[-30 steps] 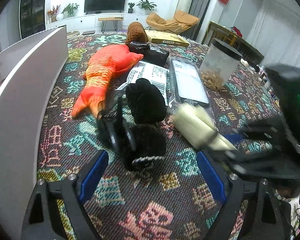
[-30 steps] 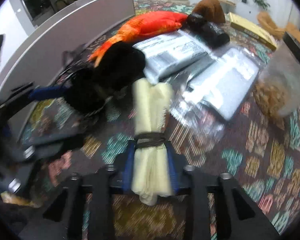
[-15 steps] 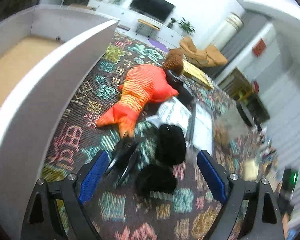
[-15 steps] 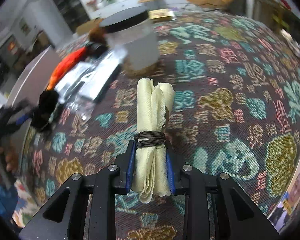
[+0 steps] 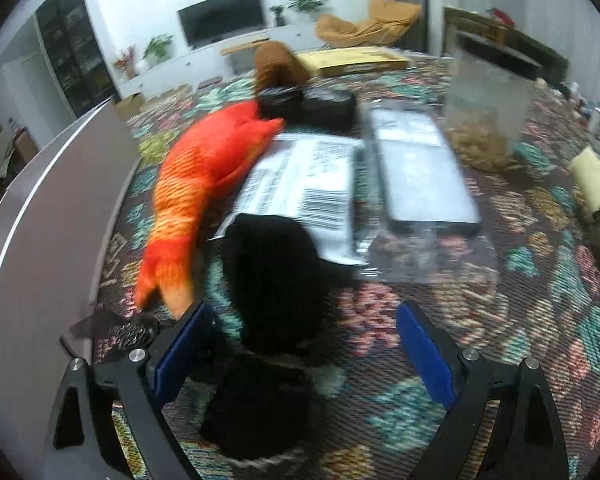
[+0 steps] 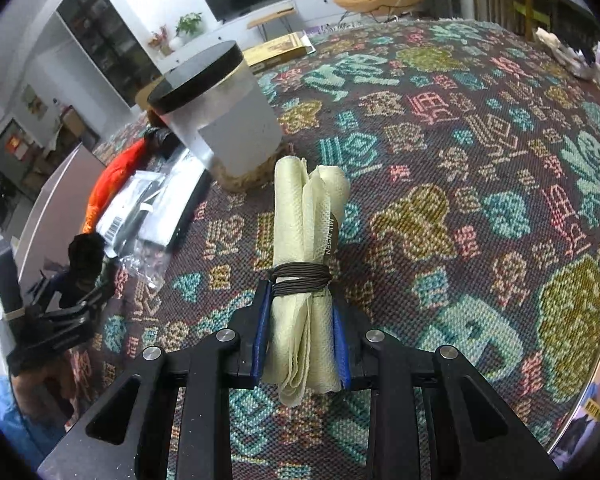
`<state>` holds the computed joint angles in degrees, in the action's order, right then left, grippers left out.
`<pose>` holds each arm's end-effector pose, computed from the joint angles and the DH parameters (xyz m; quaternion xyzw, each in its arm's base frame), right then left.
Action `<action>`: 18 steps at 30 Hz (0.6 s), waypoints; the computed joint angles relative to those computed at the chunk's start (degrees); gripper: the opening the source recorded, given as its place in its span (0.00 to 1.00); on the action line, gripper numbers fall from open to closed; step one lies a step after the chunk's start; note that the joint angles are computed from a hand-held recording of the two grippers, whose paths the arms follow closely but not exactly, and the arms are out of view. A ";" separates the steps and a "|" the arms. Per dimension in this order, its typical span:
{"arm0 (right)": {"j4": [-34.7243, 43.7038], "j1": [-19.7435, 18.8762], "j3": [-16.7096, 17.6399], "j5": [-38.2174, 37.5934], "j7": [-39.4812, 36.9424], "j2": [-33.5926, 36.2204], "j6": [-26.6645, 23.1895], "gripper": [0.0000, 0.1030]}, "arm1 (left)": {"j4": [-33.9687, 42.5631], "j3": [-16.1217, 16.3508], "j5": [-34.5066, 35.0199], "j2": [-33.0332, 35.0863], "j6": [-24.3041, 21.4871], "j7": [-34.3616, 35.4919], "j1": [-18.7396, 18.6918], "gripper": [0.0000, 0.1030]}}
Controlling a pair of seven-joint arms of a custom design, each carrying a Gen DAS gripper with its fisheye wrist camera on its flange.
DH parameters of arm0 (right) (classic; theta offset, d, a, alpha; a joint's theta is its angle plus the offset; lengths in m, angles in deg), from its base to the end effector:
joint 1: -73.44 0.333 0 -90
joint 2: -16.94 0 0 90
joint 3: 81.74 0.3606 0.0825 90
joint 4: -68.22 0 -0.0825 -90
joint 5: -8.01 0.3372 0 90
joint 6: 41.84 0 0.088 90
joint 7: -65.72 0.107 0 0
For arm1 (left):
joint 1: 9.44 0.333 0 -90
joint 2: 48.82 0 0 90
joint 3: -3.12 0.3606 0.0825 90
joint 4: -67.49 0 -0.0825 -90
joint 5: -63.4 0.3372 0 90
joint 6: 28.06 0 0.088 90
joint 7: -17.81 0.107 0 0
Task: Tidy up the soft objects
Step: 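Lower the left gripper onto the black plush and close on it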
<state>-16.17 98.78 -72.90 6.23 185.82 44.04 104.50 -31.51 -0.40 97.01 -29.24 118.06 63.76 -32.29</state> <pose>0.6049 0.3797 0.5351 -0.6915 0.6560 -0.0489 0.2986 0.5910 -0.2948 0.5006 -0.6401 0.7040 -0.1916 0.2406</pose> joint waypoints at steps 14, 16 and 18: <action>34.80 1.28 -2.77 1.24 0.26 19.52 -19.17 0.33 | -3.78 -2.17 -11.48 -3.42 2.13 10.76 4.96 0.91; 33.06 0.98 -2.78 2.16 0.80 19.32 -17.91 0.34 | -1.63 -2.01 -9.40 -1.89 -0.31 13.15 3.96 0.91; 31.12 0.44 -2.45 3.03 1.16 18.58 -15.58 0.42 | 0.66 -1.94 -8.38 -0.43 -3.89 15.12 2.85 0.88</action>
<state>14.95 99.22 -75.35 9.26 186.98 62.62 88.92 -30.85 -2.34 88.63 -29.67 114.18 78.88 -29.44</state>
